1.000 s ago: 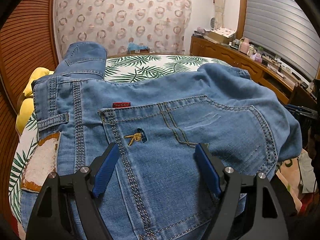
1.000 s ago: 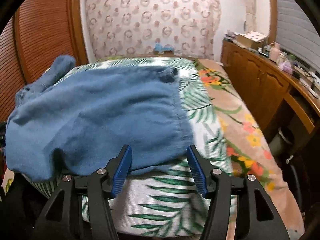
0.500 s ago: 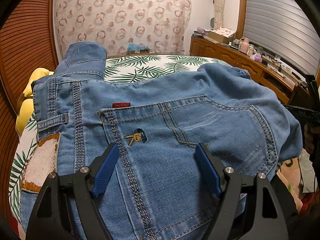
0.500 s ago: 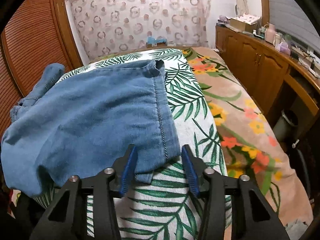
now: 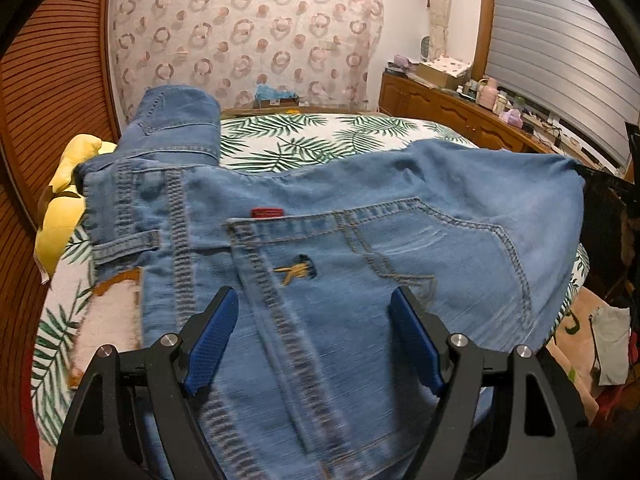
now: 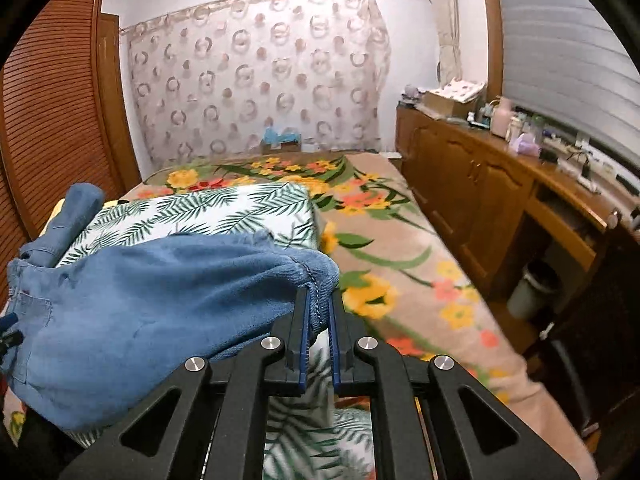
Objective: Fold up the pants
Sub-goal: 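Grasp the jeans leg hem with the right tool and lift it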
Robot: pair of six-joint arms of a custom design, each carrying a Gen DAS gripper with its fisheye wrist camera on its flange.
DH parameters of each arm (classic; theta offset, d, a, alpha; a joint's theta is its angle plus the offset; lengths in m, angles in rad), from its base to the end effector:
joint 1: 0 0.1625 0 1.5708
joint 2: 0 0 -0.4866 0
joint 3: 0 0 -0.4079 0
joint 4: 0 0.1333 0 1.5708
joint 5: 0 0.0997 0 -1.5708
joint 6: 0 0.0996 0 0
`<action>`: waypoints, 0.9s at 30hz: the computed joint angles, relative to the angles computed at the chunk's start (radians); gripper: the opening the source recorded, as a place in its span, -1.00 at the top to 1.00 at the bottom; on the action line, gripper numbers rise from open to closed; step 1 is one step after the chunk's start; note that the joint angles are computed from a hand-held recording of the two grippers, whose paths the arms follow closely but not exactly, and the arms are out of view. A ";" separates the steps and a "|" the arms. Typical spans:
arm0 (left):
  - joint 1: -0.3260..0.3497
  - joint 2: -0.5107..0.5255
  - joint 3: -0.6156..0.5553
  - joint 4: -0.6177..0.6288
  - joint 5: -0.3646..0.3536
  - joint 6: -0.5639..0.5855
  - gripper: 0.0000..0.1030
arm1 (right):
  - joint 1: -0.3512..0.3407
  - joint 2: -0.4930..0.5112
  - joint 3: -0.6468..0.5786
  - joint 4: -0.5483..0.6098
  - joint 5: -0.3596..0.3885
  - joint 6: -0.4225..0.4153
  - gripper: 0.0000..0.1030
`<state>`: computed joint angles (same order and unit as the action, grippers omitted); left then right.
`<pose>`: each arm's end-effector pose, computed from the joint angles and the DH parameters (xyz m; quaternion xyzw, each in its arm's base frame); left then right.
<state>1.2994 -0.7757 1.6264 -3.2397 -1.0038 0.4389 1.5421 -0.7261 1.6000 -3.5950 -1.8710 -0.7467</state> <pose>-0.0200 -0.7686 0.2119 0.2020 0.8646 -0.3591 0.2877 0.0822 -0.7559 0.2250 0.2153 -0.8054 0.4505 0.3195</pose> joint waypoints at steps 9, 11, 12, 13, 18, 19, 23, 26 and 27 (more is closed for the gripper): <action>0.002 -0.018 0.014 -0.028 0.036 0.011 -0.54 | -0.019 0.033 -0.030 0.108 -0.069 0.014 0.85; 0.001 -0.023 0.018 -0.034 0.042 0.012 -0.54 | -0.017 0.025 -0.032 0.125 -0.049 0.022 0.85; 0.001 -0.027 0.020 -0.037 0.040 0.013 -0.54 | -0.015 0.019 -0.029 0.125 -0.040 0.019 0.85; 0.000 -0.029 0.022 -0.043 0.039 0.014 -0.54 | -0.012 0.012 -0.026 0.127 -0.030 0.013 0.85; -0.008 -0.046 0.035 -0.074 0.032 0.022 -0.54 | 0.017 -0.017 -0.004 0.125 0.055 -0.004 0.85; -0.010 -0.051 0.040 -0.081 0.029 0.024 -0.54 | 0.029 -0.025 0.003 0.126 0.078 -0.016 0.85; -0.017 -0.067 0.057 -0.105 0.021 0.031 -0.54 | 0.082 -0.039 0.033 0.132 0.157 -0.074 0.85; -0.022 -0.080 0.071 -0.125 0.015 0.042 -0.54 | 0.125 -0.038 0.036 0.164 0.207 -0.118 0.85; -0.022 -0.085 0.075 -0.129 0.014 0.044 -0.54 | 0.139 -0.037 0.036 0.179 0.224 -0.133 0.85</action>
<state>1.2772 -0.8604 1.7010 -3.3688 -0.9896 0.4827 1.6816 -0.7627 1.6355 -3.4159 -1.6469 -0.8799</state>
